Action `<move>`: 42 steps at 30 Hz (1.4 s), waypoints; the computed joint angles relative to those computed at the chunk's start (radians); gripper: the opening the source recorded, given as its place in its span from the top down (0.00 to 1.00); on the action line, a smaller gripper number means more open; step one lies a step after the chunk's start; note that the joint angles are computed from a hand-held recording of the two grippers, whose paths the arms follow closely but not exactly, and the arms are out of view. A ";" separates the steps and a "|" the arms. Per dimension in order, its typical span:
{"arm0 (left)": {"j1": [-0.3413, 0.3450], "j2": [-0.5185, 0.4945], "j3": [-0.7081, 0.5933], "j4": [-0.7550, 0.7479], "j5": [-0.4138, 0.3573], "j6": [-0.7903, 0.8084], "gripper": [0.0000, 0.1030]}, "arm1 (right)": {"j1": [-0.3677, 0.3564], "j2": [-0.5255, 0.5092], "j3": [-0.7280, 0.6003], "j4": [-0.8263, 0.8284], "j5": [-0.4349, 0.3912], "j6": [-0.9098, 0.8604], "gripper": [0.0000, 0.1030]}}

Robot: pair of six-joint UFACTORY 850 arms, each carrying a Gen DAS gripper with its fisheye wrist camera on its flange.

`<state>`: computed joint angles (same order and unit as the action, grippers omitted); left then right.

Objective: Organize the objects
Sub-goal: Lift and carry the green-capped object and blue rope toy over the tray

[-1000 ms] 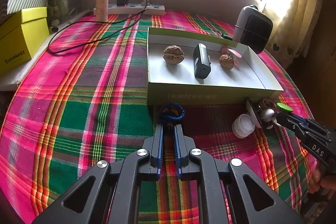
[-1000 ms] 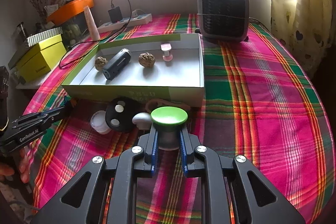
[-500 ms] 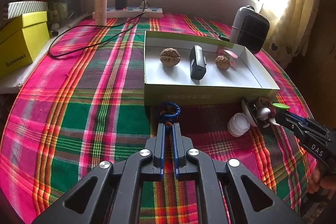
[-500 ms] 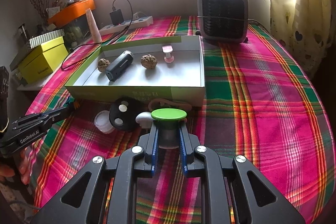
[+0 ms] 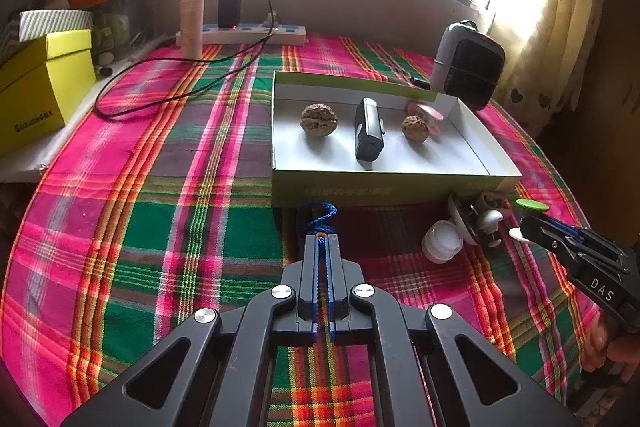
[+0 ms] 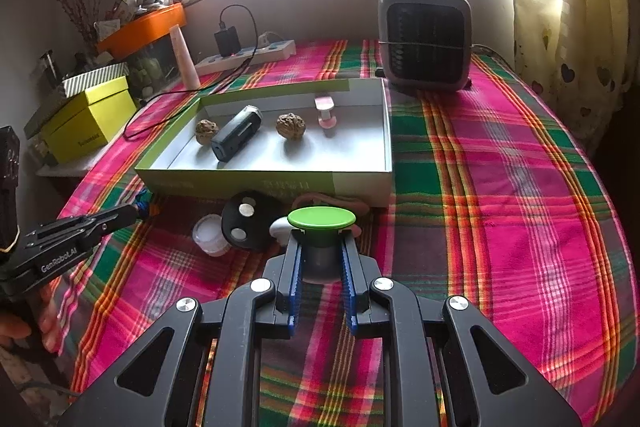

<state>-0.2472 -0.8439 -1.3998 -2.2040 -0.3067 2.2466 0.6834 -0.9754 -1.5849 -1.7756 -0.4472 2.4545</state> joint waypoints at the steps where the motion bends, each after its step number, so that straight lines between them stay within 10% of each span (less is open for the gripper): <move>1: 0.000 0.002 0.002 -0.008 -0.002 0.009 0.98 | 0.001 0.001 0.000 -0.002 -0.002 0.001 0.82; 42: -0.001 0.006 -0.062 -0.005 -0.032 0.001 0.98 | -0.012 -0.035 -0.123 -0.046 0.033 -0.086 0.82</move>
